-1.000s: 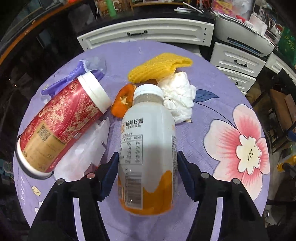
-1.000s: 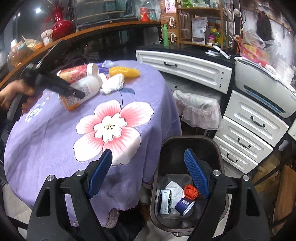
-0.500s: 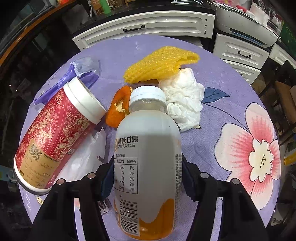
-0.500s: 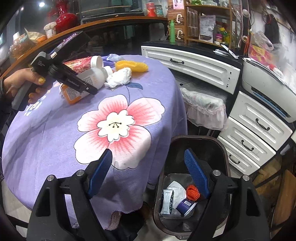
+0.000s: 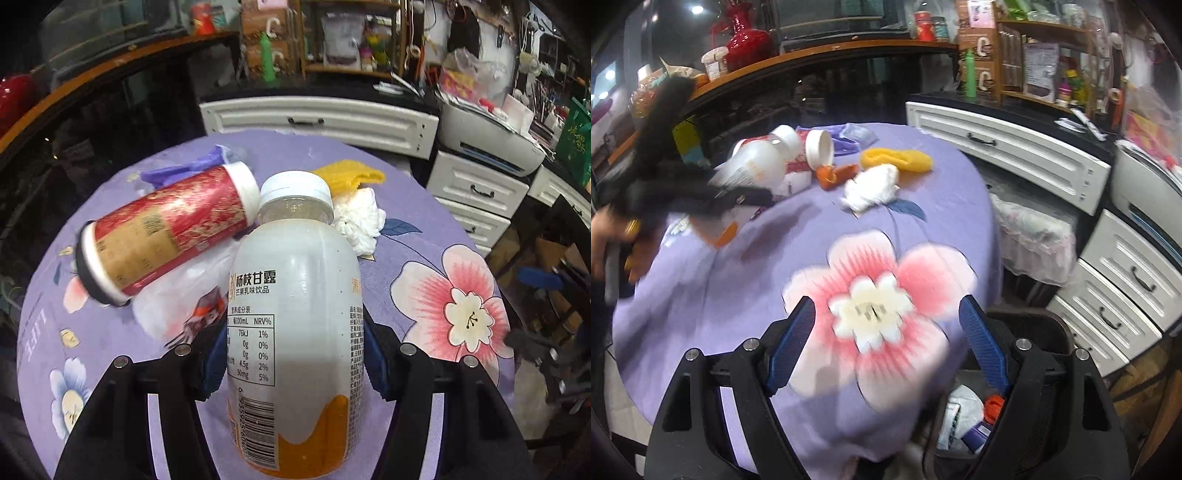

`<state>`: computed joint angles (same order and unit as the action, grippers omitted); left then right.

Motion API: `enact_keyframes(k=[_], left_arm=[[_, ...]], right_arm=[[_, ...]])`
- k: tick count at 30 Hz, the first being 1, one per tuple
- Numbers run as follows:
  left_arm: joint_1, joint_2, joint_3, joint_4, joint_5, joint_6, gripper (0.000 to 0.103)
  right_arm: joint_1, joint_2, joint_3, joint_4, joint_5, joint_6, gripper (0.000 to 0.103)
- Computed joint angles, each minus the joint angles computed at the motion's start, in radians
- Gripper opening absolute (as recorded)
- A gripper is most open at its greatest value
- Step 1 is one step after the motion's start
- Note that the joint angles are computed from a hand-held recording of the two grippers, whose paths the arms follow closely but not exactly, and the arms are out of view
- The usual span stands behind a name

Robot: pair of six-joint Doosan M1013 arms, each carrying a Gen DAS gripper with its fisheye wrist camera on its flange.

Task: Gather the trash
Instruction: 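Grasp the white tissue with the right gripper while the left gripper holds the bottle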

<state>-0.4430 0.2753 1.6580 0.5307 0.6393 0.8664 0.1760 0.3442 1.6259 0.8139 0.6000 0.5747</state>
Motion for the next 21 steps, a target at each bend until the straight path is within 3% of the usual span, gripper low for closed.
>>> enact_keyframes(k=[8, 14, 16, 19, 21], left_arm=[[-0.034, -0.069, 0.101, 0.210, -0.072, -0.316, 0.061], [-0.034, -0.085, 0.136, 0.232, -0.110, -0.405, 0.061], [-0.031, -0.093, 0.148, 0.229, -0.117, -0.417, 0.061], [-0.034, -0.103, 0.166, 0.247, -0.127, -0.445, 0.061], [-0.034, -0.108, 0.176, 0.256, -0.132, -0.453, 0.061]], right_arm=[[0.076, 0.123, -0.205, -0.214, 0.071, 0.244, 0.080], [0.119, 0.215, -0.345, -0.385, 0.143, 0.431, 0.079], [0.132, 0.229, -0.363, -0.440, 0.130, 0.488, 0.078], [0.149, 0.256, -0.401, -0.513, 0.143, 0.557, 0.073], [0.154, 0.268, -0.419, -0.545, 0.154, 0.595, 0.061]])
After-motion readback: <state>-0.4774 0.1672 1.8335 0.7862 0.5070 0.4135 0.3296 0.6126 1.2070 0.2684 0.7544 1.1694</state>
